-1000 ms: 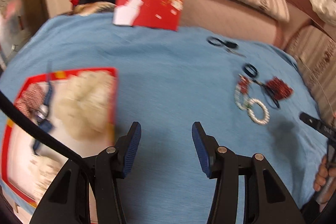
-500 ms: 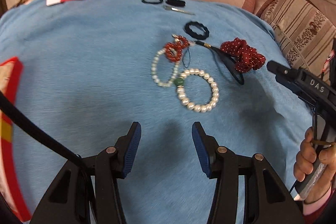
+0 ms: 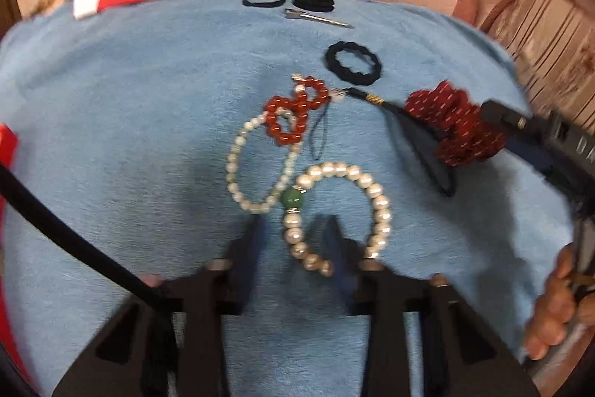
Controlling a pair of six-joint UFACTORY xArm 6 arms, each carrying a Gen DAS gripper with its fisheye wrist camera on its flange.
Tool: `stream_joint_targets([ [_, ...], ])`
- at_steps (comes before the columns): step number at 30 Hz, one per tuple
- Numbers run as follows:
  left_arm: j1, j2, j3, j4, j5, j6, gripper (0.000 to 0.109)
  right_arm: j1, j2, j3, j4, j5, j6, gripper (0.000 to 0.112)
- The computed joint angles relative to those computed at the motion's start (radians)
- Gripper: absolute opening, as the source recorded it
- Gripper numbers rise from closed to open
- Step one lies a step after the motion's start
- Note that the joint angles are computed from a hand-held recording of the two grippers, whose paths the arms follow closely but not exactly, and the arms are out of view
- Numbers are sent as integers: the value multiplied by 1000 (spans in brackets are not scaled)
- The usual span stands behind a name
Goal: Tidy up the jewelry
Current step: 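Grasp the pearl bracelet with the left gripper while the right gripper grasps the red polka-dot bow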
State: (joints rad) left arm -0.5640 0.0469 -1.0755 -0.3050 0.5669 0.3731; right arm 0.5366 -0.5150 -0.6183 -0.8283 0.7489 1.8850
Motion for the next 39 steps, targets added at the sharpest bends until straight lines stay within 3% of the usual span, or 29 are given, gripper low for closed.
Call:
stream_joint_targets([
  [2, 2, -17, 17, 6, -1, 11, 9, -14, 7, 6, 3, -38, -15, 61],
  [3, 9, -26, 20, -5, 16, 22, 9, -17, 11, 9, 5, -59, -19, 38],
  [5, 37, -52, 28, -47, 65, 59, 9, -30, 19, 13, 37, -112, -55, 14],
  [7, 74, -88, 50, -77, 96, 96, 9, -6, 20, -2, 21, -83, -34, 11],
  [17, 275, -256, 140, -222, 201, 289, 9, 191, -10, -79, -72, 105, 97, 9],
  [25, 368, -376, 181, -281, 222, 396, 9, 348, 118, -247, -122, 278, 117, 9],
  [30, 391, -404, 200, -270, 227, 448, 9, 392, 194, -316, -112, 267, 91, 9],
  [34, 384, -324, 170, -238, 199, 454, 9, 389, 229, -311, -81, 152, 114, 9],
  [39, 380, -202, 106, -169, 164, 401, 9, 370, 271, -304, 39, 126, 53, 11],
])
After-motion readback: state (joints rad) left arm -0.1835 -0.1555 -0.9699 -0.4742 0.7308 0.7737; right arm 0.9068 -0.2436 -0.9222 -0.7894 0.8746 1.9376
